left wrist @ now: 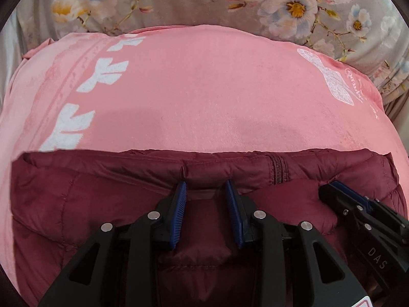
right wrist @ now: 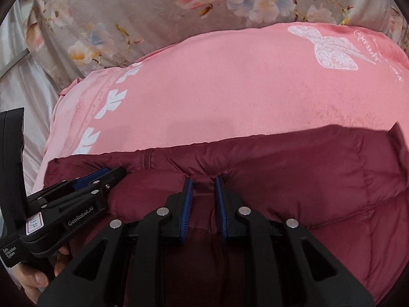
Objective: Fold large clothes
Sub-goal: 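Press the folded jacket flat with both grippers side by side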
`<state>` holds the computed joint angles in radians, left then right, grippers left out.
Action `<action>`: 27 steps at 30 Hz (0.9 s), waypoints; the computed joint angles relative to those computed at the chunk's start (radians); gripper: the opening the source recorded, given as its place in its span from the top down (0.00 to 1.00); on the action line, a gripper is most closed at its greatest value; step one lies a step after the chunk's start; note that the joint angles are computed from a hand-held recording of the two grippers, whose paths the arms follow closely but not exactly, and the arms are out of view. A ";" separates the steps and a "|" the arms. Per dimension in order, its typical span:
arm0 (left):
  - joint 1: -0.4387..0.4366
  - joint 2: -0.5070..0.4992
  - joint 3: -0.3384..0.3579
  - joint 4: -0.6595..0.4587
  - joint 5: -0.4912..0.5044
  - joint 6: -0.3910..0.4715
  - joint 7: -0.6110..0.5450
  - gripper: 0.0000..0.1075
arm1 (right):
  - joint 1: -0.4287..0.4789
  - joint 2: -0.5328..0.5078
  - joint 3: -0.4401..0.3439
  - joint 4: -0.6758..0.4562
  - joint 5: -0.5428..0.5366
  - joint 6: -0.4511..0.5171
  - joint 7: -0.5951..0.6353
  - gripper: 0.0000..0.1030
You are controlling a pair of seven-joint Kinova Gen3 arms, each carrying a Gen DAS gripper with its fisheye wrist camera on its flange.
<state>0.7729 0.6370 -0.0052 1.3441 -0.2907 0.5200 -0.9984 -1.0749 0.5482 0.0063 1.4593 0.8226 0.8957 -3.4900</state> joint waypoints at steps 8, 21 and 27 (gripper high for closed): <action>0.105 0.035 -0.103 -0.010 -0.109 -0.014 0.115 0.69 | -0.010 0.084 0.005 -0.136 -0.054 0.132 0.140 0.83; 0.109 0.046 -0.096 -0.023 -0.157 0.002 0.152 0.69 | -0.011 0.069 0.021 -0.102 -0.055 0.085 0.123 0.83; 0.109 0.051 -0.093 -0.029 -0.165 0.007 0.161 0.69 | -0.012 0.066 0.025 -0.091 -0.047 0.066 0.105 0.83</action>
<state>0.8815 0.6877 -0.0986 1.3147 -0.4558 0.5267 -0.8376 -1.0868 0.6143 0.0310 1.3682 0.7756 0.9618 -3.3847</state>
